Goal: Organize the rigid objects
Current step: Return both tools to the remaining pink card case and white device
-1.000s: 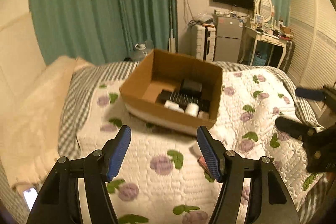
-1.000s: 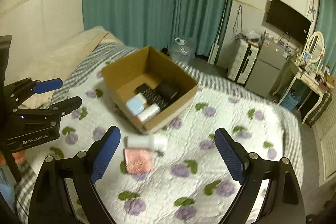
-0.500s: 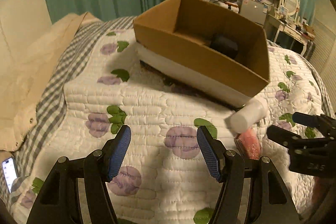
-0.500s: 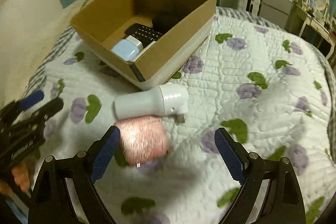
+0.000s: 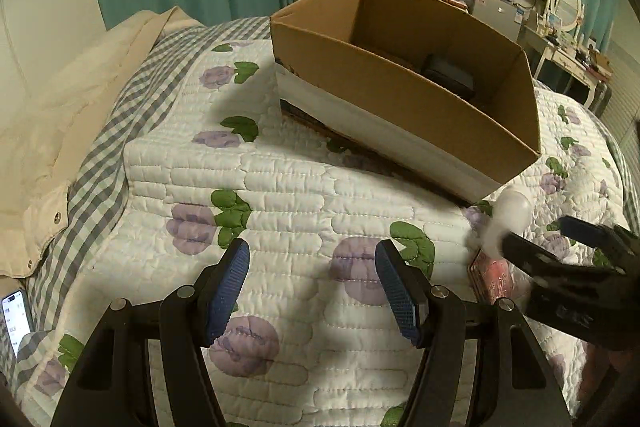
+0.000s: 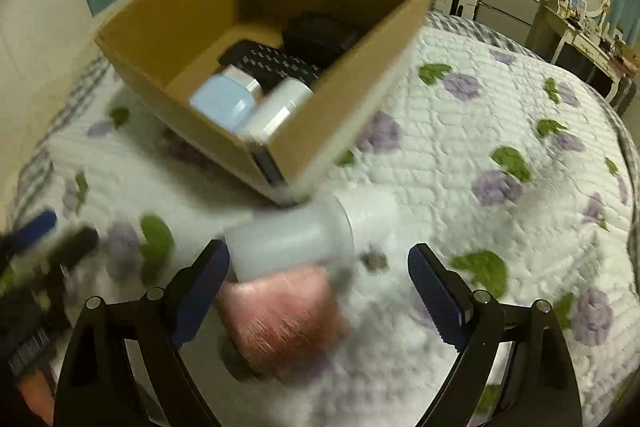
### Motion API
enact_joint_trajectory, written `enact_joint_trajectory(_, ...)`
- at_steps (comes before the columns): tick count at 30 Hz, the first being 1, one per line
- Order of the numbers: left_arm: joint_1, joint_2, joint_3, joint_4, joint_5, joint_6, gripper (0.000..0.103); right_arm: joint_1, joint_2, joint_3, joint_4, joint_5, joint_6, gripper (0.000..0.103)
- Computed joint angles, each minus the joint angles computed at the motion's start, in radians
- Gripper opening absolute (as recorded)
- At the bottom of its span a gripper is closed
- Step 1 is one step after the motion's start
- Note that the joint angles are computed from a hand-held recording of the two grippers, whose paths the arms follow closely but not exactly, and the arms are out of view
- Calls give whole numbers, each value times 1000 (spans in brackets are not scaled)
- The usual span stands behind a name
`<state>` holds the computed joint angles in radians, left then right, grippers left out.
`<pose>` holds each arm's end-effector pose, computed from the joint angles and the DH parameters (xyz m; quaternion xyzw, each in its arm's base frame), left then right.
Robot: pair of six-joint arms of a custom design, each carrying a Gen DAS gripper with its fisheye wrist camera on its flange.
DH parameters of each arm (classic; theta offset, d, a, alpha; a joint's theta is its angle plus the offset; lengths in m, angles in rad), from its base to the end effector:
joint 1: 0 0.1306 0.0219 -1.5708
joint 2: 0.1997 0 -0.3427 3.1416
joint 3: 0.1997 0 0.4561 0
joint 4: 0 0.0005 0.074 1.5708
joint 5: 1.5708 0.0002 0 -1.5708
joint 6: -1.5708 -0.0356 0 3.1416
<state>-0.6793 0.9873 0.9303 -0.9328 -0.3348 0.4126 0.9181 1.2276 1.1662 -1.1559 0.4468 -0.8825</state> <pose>0.3243 -0.2475 0.3323 0.0783 0.9427 -0.0102 0.3243 0.2948 0.3595 0.3422 0.0219 0.9605 -0.0012 0.2774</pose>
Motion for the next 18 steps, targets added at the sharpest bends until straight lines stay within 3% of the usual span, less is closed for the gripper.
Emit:
enact_joint_trajectory(6, -11, 8, 5, -10, -10, -11, 68, -8, -103, -97, -105, 3, -106, 91)
enact_joint_trajectory(13, -20, 22, 11, -21, -22, -13, 68, -59, -168, -138, 88, -74, -106, 91)
enact_joint_trajectory(15, -22, 29, 15, -25, -24, -13, 68, -80, -133, -114, 103, -104, -100, 91)
enact_joint_trajectory(18, -27, 31, 16, -27, -28, -18, 68, -95, -41, -60, 62, -113, -81, 91)
